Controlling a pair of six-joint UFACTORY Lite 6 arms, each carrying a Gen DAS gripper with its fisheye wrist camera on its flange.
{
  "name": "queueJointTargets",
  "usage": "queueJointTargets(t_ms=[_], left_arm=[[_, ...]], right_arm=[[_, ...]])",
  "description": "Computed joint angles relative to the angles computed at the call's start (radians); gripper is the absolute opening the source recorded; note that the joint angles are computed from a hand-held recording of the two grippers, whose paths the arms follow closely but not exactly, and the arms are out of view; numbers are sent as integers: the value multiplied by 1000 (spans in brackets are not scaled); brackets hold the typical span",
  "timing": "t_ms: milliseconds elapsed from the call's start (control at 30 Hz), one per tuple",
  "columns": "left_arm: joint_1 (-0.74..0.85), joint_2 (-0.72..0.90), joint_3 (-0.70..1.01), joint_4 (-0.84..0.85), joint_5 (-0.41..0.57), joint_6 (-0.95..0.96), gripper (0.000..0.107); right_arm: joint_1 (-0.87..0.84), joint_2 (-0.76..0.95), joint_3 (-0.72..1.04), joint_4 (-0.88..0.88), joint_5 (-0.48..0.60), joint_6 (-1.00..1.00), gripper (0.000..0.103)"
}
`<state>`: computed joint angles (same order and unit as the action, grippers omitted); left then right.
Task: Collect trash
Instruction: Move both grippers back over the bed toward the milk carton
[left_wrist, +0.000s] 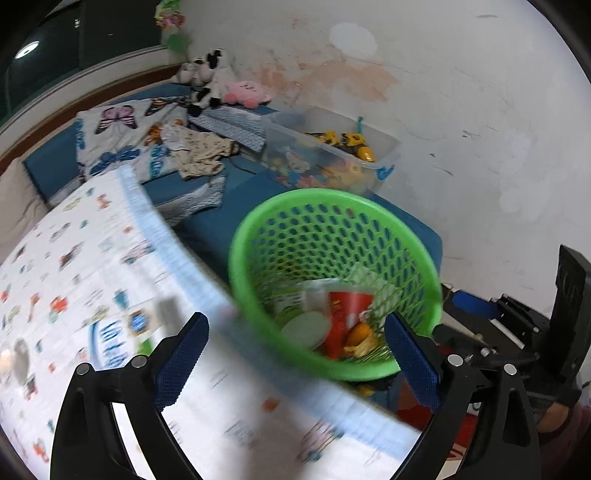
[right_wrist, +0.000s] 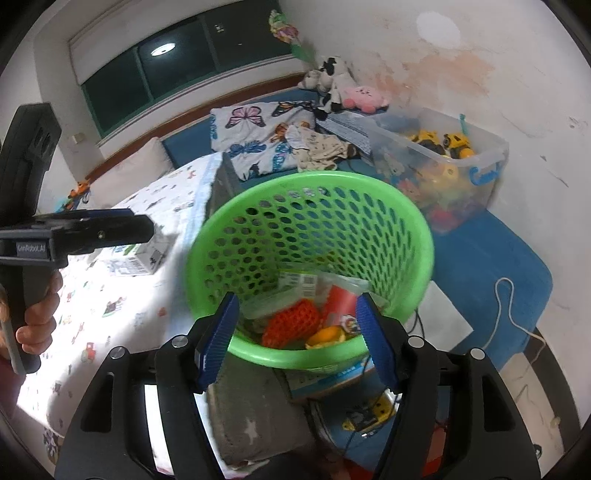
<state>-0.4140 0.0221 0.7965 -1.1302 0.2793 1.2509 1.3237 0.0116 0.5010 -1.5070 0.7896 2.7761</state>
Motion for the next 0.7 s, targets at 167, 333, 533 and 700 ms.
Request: queueJointTargets(t_ms=[167,333,533,700], left_arm=[[145,-90,-99,-46,48,103,93],[296,-143,-159,-44,89,190,94],[525,-129,-169,-42,164,296,94],[704,-70,-135,-33,218,368,94]], right_arm=[[-8,57,87,-21,-12,-45,71],[-34,131,193,-56,-44,-97,75],[-84,258,352,-104,-108,-154,78],[-118,361,497,-104,-156,-237,80]])
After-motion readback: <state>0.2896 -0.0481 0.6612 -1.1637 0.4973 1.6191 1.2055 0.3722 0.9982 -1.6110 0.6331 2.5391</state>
